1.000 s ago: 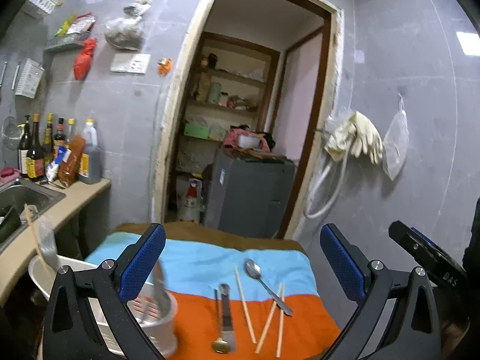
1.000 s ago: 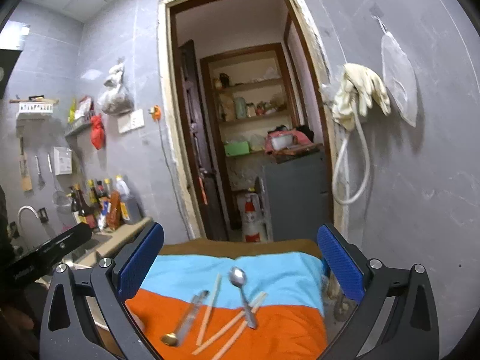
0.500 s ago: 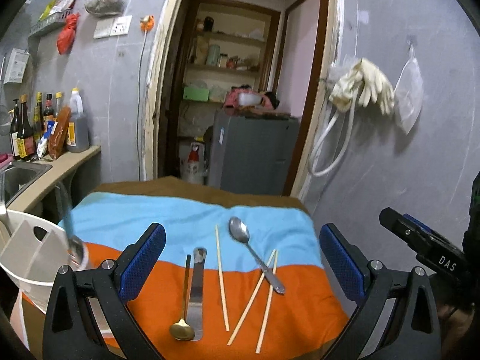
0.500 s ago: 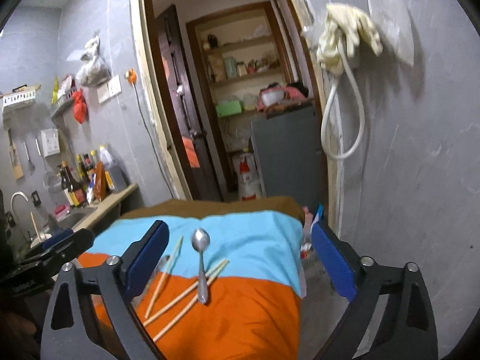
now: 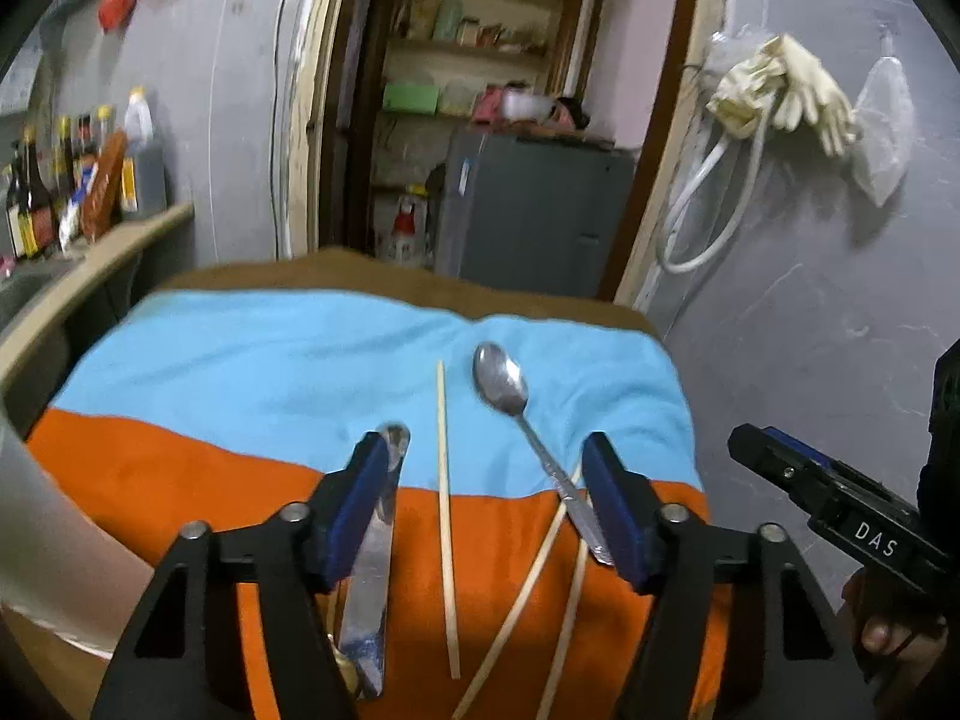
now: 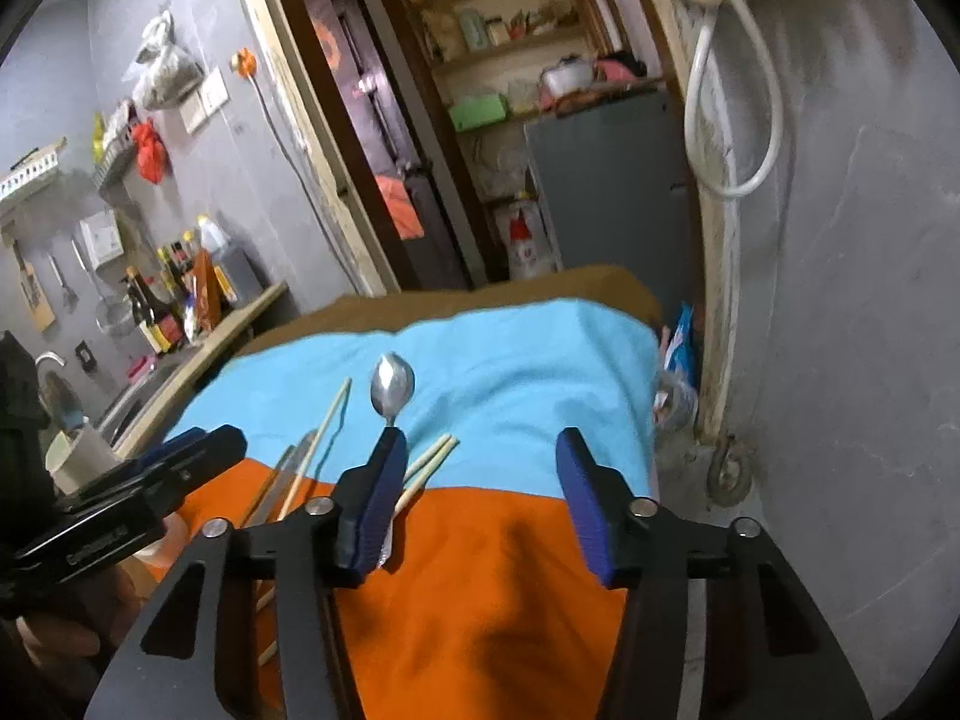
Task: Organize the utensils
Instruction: 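Move the left tool to a chopstick while the right tool reaches a steel spoon, then close the left tool on a wooden chopstick while the right tool grasps another chopstick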
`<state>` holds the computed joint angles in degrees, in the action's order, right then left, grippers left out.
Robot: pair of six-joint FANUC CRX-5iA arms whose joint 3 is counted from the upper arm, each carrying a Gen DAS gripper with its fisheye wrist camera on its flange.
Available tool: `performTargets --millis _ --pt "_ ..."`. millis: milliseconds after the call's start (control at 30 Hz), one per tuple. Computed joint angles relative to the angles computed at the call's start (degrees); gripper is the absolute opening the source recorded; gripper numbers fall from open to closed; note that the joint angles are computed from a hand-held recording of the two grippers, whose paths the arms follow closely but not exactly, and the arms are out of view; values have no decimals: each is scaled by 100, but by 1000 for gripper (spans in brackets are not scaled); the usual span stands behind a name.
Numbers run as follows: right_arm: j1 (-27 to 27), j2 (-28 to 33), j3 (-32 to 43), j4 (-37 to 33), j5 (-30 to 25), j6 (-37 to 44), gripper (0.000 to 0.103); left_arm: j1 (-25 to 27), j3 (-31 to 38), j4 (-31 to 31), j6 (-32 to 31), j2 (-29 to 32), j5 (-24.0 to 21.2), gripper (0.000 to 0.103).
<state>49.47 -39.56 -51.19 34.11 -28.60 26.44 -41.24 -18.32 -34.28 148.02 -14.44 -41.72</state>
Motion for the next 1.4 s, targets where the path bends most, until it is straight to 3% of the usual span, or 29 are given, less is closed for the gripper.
performTargets --millis 67,300,667,867,1033,1167,1267,1400 --pt "-59 219 193 -473 32 400 38 221 -76 313 -243 42 112 48" --pt "-291 1077 1078 -2497 -190 2217 28 1107 -404 1854 -1692 226 563 27" --pt "-734 1760 1881 -4136 -630 3581 17 1802 -782 3462 -3172 356 848 15" --pt "-731 1965 2084 -4210 -720 3497 17 1886 -813 3689 -3388 403 852 14" --pt "-125 1995 1850 -2650 -919 1931 13 1925 -834 3803 -3468 405 853 14" --pt "139 2113 1914 -2055 -1349 1196 12 1928 -836 3822 -3483 410 855 14" --pt "62 2218 2055 -2234 -1430 1234 13 1954 -843 3884 -3564 413 831 14" --pt "-271 2249 2269 -3075 -1344 1594 12 1993 -838 4048 -3707 481 820 14"
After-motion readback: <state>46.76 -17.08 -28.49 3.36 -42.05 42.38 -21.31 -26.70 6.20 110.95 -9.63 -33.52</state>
